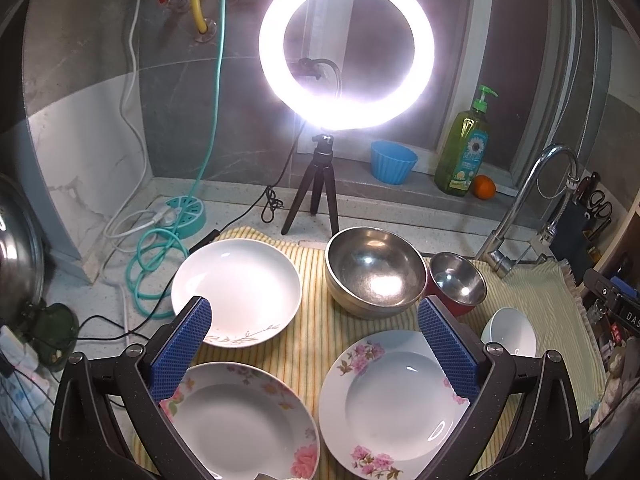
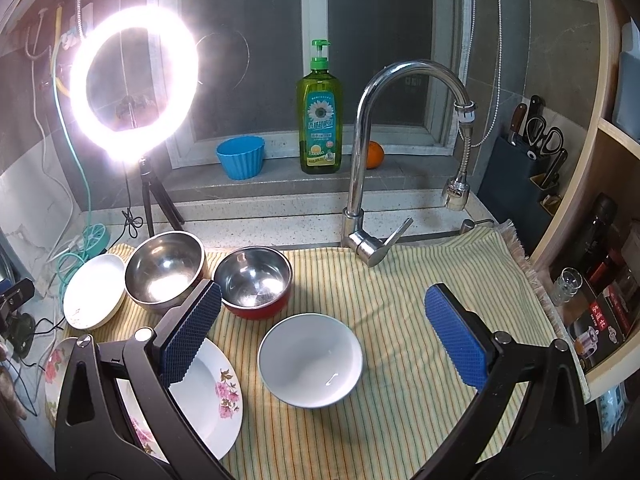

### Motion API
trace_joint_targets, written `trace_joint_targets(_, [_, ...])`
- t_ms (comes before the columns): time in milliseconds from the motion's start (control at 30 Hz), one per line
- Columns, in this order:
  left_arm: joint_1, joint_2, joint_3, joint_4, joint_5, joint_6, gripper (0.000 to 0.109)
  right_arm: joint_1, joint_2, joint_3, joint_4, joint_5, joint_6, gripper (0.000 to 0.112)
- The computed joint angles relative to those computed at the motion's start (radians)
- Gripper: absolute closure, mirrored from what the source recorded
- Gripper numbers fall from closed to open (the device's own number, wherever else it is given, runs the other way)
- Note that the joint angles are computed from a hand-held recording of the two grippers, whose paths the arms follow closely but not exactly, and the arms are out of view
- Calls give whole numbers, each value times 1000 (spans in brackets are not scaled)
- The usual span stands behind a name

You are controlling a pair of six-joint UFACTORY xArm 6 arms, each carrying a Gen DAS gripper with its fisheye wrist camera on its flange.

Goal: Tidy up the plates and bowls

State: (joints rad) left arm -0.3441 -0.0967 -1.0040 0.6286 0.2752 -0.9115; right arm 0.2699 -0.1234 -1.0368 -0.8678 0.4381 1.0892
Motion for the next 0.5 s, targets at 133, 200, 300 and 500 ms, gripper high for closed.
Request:
trace_joint_targets(133, [0,10,-7,-17,1,18,6,-3,8,-1,7,-4,-2,9])
trace_joint_targets(200, [0,24,-17,-32,2,33,6,-5,11,1,6,-10,1,9])
trace_joint_targets(300, [-1,38,-22,-75,-2,70,6,-7,16,0,1,-7,5,9])
trace_joint_targets(500, [-9,67,-25,-179,0,172,6,-6,21,5,-3,-5,6,9])
